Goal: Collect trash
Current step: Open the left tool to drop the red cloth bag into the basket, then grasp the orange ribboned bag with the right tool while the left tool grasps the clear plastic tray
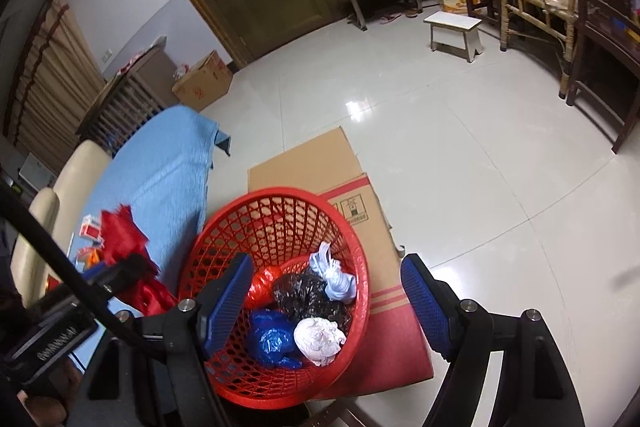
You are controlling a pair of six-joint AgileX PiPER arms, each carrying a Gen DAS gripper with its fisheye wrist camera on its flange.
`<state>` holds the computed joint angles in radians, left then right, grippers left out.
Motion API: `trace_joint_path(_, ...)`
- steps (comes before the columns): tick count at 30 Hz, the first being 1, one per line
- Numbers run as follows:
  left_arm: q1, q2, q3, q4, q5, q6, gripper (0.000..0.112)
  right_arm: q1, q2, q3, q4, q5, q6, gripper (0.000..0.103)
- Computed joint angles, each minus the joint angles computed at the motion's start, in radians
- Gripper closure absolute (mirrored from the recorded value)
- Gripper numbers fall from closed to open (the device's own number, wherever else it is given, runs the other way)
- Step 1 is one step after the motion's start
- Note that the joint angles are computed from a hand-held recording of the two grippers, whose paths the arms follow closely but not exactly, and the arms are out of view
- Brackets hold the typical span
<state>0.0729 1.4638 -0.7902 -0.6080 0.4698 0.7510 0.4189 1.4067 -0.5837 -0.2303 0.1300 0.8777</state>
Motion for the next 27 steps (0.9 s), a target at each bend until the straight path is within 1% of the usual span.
trace_joint_path(2,-0.008,0.01,-0.005,0.009,0.002,-0.011,0.067,-0.005,-0.021,0.003,-0.028,0.007,0.03,0.023)
trace_joint_path(3,-0.012,0.018,-0.013,0.023,0.004,-0.027,0.063,-0.008,-0.026,0.002,-0.022,0.01,0.023,0.023)
trace_joint_path(4,-0.015,0.028,-0.019,0.026,0.008,-0.034,0.051,-0.01,-0.032,0.001,-0.032,0.015,0.032,0.023)
trace_joint_path(6,-0.035,0.045,-0.026,0.07,-0.002,-0.077,0.034,-0.012,-0.045,0.001,-0.042,0.024,0.04,0.023)
trace_joint_path(9,-0.067,0.042,-0.014,0.154,-0.037,-0.142,0.034,-0.006,-0.056,-0.004,-0.074,0.038,0.073,0.023)
trace_joint_path(13,-0.035,0.029,-0.012,0.118,-0.017,-0.1,0.034,0.018,-0.054,-0.016,-0.154,0.052,0.16,0.023)
trace_joint_path(17,0.033,0.011,-0.014,0.069,0.013,-0.034,0.034,0.046,-0.043,-0.038,-0.201,0.071,0.213,0.023)
trace_joint_path(21,0.128,-0.003,-0.022,0.009,0.061,0.05,0.034,0.095,-0.02,-0.077,-0.261,0.098,0.28,0.023)
trace_joint_path(24,0.25,-0.016,-0.021,-0.063,0.117,0.163,0.034,0.146,0.012,-0.118,-0.296,0.115,0.32,0.023)
trace_joint_path(27,0.401,-0.011,-0.028,-0.122,0.173,0.279,0.034,0.202,0.066,-0.173,-0.316,0.127,0.344,0.023)
